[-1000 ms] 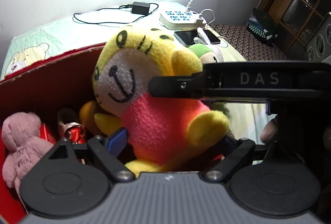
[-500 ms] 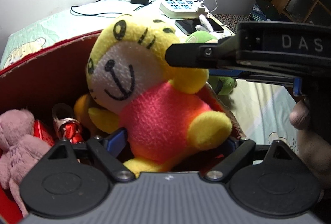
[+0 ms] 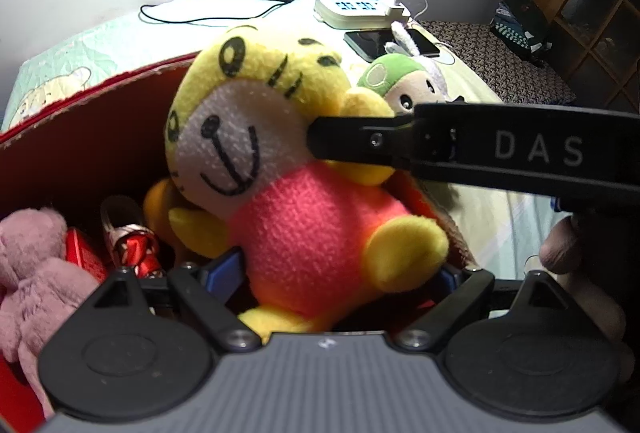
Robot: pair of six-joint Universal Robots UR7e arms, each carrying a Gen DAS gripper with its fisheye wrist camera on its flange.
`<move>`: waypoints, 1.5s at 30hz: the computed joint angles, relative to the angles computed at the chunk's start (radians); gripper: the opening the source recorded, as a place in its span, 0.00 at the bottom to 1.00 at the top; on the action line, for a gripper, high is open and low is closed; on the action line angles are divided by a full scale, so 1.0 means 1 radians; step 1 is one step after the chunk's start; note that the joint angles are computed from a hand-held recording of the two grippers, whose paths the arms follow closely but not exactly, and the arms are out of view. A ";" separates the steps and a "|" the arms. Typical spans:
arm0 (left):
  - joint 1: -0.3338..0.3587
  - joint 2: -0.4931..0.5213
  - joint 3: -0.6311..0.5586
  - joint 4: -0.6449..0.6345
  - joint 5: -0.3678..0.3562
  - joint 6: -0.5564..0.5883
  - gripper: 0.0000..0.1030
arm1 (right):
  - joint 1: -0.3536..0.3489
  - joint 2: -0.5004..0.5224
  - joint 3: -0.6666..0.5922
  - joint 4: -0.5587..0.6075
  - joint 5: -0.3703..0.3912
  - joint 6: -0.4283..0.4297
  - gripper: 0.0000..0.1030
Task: Organize objects
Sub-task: 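Lower the tiger plush into the box beside the teddy bear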
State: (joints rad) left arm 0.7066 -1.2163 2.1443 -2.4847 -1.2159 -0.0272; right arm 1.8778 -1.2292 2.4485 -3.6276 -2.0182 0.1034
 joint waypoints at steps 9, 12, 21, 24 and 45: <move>-0.017 -0.011 -0.004 0.032 0.023 -0.034 0.90 | 0.011 -0.007 0.007 0.010 -0.008 0.014 0.28; -0.021 -0.016 -0.006 0.046 0.026 -0.049 0.90 | 0.013 -0.010 0.010 0.014 -0.010 0.017 0.28; -0.026 -0.023 -0.013 0.081 0.037 -0.093 0.90 | 0.023 -0.017 0.020 0.027 -0.019 0.027 0.27; -0.033 -0.026 -0.011 0.088 0.047 -0.105 0.90 | 0.029 -0.019 0.023 0.030 -0.025 0.025 0.26; -0.083 -0.083 0.012 0.119 0.103 -0.172 0.90 | 0.072 -0.028 0.045 0.039 -0.072 0.024 0.27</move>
